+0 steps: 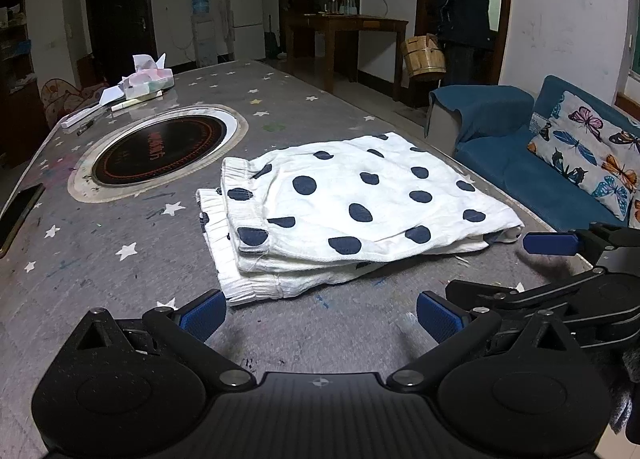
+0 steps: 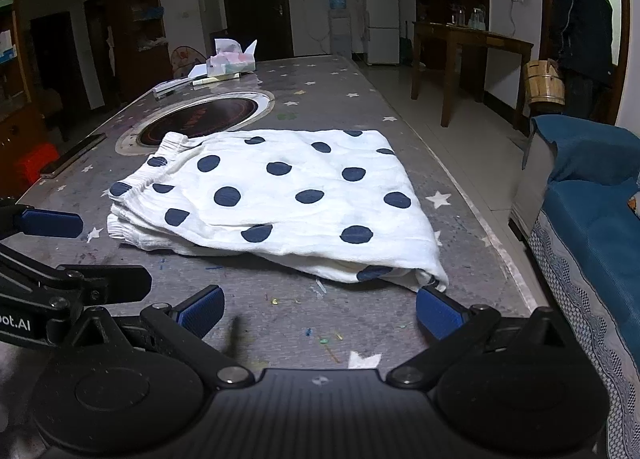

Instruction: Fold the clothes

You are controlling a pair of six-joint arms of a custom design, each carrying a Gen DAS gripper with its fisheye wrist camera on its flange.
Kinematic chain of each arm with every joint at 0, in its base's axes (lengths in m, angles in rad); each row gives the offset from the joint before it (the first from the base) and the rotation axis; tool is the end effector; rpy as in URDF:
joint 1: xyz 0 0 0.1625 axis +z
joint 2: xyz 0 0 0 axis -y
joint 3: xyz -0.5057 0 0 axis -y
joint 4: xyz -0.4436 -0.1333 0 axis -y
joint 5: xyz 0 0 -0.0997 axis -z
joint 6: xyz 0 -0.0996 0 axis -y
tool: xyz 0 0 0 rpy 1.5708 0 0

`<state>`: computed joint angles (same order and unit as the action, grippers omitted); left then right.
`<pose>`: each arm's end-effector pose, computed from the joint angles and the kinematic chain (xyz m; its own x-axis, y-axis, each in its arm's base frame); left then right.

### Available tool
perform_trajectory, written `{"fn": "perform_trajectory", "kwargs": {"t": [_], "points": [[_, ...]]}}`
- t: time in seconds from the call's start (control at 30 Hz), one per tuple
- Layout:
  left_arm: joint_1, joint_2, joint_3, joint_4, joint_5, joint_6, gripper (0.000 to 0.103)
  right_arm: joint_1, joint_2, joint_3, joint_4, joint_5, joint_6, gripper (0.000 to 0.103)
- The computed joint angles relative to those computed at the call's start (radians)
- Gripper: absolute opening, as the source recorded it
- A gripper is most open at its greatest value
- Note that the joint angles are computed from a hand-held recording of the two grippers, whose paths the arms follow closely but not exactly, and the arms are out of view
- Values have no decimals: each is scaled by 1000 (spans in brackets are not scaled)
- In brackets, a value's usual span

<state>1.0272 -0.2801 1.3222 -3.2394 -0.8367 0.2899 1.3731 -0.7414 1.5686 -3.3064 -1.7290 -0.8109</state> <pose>-0.2601 -0.8171 -0.0822 -0.6838 0.2440 -0.6876 0.6412 0.6507 -0.4067 -0.0442 -0.8194 0.1956 -0.7378 -0.2196 0.6383 -0.6010 0.6443 -0.4729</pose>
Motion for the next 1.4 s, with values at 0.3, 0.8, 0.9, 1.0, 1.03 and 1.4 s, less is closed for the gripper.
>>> {"fn": "perform_trajectory", "kwargs": {"t": [0.3, 0.8, 0.9, 1.0, 1.03, 1.4], "points": [[-5, -7, 21, -19, -1, -1, 103, 0, -7, 15, -12, 8, -2, 103], [-9, -15, 43, -38, -2, -6, 103, 1, -12, 33, -26, 10, -8, 103], [-9, -15, 46, -41, -3, -5, 103, 0, -12, 33, -24, 9, -8, 103], [-10, -15, 47, -39, -2, -7, 103, -1, -13, 35, -23, 8, -7, 103], [-10, -15, 48, -40, -2, -8, 103, -1, -13, 35, -22, 8, -7, 103], [-10, -15, 50, -42, -3, -8, 103, -3, -15, 38, -21, 8, -6, 103]]}}
